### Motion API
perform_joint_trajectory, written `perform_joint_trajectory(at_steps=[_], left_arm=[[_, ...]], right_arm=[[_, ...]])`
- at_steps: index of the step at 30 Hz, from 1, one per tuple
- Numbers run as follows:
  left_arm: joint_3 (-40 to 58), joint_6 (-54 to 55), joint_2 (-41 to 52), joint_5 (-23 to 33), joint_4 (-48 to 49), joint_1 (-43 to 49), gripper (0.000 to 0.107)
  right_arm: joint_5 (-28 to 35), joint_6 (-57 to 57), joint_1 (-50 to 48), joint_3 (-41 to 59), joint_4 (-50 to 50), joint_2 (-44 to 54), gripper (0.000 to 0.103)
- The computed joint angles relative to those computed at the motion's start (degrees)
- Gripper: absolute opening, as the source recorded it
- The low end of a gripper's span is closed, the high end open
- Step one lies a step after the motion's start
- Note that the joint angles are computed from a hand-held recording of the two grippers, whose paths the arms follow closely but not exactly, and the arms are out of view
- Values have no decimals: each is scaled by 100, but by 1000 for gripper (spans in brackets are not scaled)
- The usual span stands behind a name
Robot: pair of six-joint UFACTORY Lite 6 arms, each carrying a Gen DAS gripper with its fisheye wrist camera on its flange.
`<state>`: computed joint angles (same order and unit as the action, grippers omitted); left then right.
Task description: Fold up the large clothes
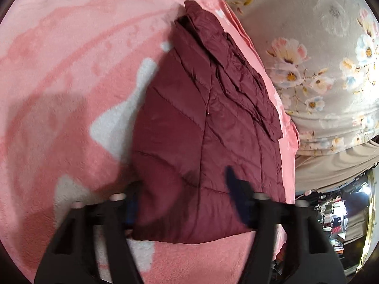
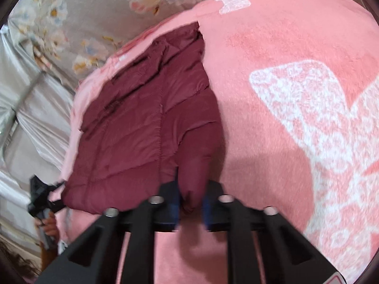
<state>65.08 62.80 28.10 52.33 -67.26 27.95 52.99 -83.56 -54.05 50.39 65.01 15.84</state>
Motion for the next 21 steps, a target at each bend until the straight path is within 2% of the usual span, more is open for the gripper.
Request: perform_joint_trajectory(at_steps=[1, 5, 9, 13, 17, 21], left_arm=[[5, -24, -1, -13, 56, -45, 31], [-235, 173, -310, 79, 119, 62, 16], [-706, 328, -1032, 332, 387, 185, 12], [-1444, 508, -2185, 784, 738, 422, 10], [-1915, 482, -3144, 1469, 1083, 795, 9], [-2058, 280, -4055, 2341, 1317, 1315, 8]], right_arm=[[52, -88, -103, -192, 39, -247, 6], [256, -269, -513, -816, -79, -1186, 4], [880, -416, -1501, -1364, -672, -2193, 4], [2032, -933, -3350, -1525, -1693, -2876, 4], [3210, -1533, -5038, -1057, -2421, -2836, 4], [4523, -1683, -6071, -238, -2526, -2793, 3]])
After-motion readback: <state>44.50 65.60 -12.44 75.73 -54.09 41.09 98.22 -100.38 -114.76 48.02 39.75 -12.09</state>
